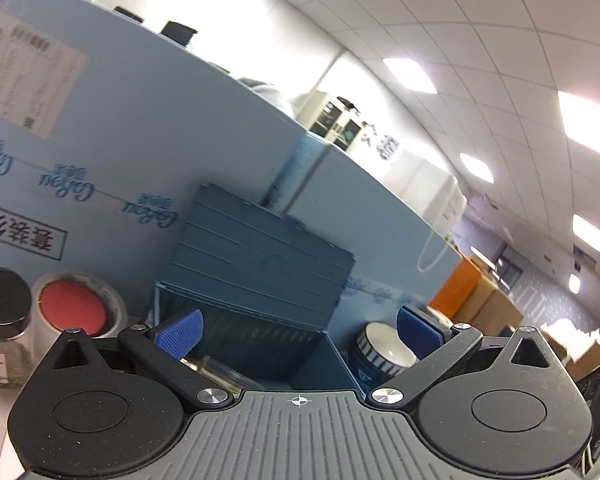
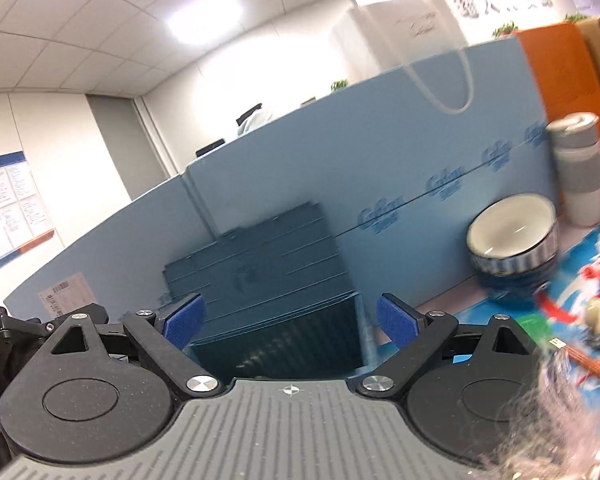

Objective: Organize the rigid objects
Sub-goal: 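Move the left tool to the green-capped jar and close on it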

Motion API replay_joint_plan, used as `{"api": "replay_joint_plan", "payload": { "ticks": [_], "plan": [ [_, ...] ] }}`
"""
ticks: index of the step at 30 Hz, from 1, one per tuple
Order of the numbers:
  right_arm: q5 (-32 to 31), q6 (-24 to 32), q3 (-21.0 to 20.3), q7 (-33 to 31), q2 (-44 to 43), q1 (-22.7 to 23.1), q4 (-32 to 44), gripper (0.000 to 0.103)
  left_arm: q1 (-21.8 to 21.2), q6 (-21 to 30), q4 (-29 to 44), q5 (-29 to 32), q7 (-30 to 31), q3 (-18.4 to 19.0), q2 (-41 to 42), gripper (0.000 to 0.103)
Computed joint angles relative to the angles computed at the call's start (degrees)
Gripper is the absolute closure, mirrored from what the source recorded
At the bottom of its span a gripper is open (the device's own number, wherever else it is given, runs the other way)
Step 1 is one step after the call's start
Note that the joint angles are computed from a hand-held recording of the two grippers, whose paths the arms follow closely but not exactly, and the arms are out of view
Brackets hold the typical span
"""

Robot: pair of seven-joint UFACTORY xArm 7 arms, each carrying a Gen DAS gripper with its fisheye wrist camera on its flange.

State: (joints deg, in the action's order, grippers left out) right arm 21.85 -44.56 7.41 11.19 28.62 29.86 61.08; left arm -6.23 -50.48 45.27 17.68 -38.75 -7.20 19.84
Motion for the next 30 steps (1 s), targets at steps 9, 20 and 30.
{"api": "replay_joint_plan", "payload": {
  "ticks": [9, 20, 30],
  "plan": [
    [0.98, -10.22, -0.31, 1.16, -4.15, -3.53, -11.56, 0.005, -4.78, -3.25, -0.59, -6.26, 6.58, -0.86, -0.35, 0.000],
    [4.71, -17.86, -1.57, 5.72, -1.72, -7.67, -16.84, 0.005, -9.79, 11.77, 12.43, -0.54, 6.08, -4.65, 5.78, 0.000],
    [2.56, -26.41, -2.18, 11.58, 6.02, -12.22, -13.92, 0.005, -27.50, 15.63, 24.66, -18.62, 32.70, 1.54, 18.50, 0.001]
  ]
}}
